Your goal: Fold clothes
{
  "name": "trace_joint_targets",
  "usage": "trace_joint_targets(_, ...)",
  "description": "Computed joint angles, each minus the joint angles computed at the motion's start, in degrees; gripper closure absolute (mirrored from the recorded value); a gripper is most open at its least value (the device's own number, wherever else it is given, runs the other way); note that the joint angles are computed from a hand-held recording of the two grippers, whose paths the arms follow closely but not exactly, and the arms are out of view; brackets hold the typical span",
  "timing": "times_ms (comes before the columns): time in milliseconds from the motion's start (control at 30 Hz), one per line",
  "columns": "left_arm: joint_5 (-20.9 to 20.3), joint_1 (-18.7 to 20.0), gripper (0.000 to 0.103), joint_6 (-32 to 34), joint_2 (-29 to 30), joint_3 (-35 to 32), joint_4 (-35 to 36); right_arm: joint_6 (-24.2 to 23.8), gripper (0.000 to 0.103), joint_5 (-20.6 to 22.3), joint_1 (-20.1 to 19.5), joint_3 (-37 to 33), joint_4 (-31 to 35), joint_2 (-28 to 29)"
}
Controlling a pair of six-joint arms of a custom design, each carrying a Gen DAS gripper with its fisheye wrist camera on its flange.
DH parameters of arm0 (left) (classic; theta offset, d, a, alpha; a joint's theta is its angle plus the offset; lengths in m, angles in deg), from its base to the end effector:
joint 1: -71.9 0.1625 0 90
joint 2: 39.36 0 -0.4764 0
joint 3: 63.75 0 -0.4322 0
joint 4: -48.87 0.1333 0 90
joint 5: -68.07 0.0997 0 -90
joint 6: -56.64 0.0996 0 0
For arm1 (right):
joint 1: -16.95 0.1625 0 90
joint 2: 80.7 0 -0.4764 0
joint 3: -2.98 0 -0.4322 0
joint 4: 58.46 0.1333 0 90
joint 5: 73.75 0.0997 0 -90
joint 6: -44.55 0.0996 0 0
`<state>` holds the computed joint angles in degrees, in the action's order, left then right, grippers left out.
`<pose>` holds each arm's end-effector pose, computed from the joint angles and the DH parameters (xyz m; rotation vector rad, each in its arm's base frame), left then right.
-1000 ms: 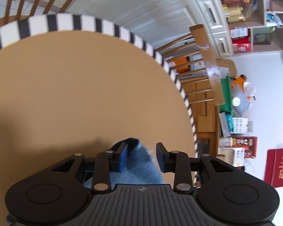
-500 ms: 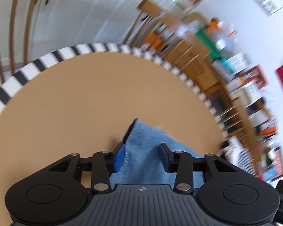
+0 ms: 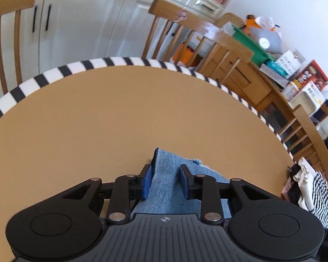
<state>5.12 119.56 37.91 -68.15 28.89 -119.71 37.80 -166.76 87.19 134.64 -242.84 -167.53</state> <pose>-0.3576 -0.6576 -0.0565 0.4861 2.7501 -0.6519 -0.0395 -0.4887 0.3448 -0.3326 -2.6327 1.1760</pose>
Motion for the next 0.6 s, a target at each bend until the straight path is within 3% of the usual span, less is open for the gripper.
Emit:
trace_joint_targets(67, -0.24, 0.18, 0.062, -0.94, -0.32, -1.04, 2.77, -0.53, 0.1, -1.11, 0.52, -0.32, 1.43, -0.38)
trace_joint_targets(133, -1.29, 0.35, 0.07, -1.57, -1.36, -1.44, 5.16, -0.21, 0.094, -2.65, 1.51, -0.98, 4.43, -1.45)
trace_joint_targets(167, -2.9, 0.39, 0.08, -1.57, -2.64, -0.94, 5.72, 0.97, 0.092, -2.33, 1.79, -1.19, 6.25, -2.86)
trace_joint_targets(200, -4.28, 0.34, 0.08, -0.77, -4.12, -0.3, 6.8, 1.81, 0.087, -1.49, 1.9, -0.84, 6.89, -4.55)
trace_joint_targets(233, -4.85, 0.11, 0.08, 1.14, -6.89, 1.7, 8.21, 2.29, 0.068, -1.42, 2.18, -0.43, 7.14, -5.99)
trace_joint_targets(300, -4.89, -0.32, 0.078, 5.92, -9.62, 3.62, 9.64, 1.91, 0.044, -3.93, 3.33, 0.65, 6.27, -8.03)
trace_joint_targets(367, -3.14, -0.59, 0.075, 8.06, -11.51, 5.89, 8.65, 3.22, 0.045, -5.36, 3.59, 0.97, 8.28, -9.04)
trace_joint_targets(467, -3.9, 0.5, 0.068, 4.13, -11.94, 6.5, 11.88, 8.13, 0.044, -5.99, 2.69, 0.59, 14.23, -9.01)
trace_joint_targets(500, -4.33, 0.79, 0.068, 2.42, -11.98, 6.84, 13.06, 9.51, 0.048, -4.9, 1.82, 0.79, 15.35, -8.73)
trace_joint_targets(567, -5.88, 1.2, 0.068, -1.11, -11.84, 7.86, 12.12, 10.59, 0.067, 1.97, -1.18, 1.97, 15.63, -8.61)
trace_joint_targets(600, -7.0, 1.46, 0.068, -3.3, -11.92, 8.37, 11.67, 10.97, 0.069, 3.78, -2.08, 2.51, 15.34, -8.74)
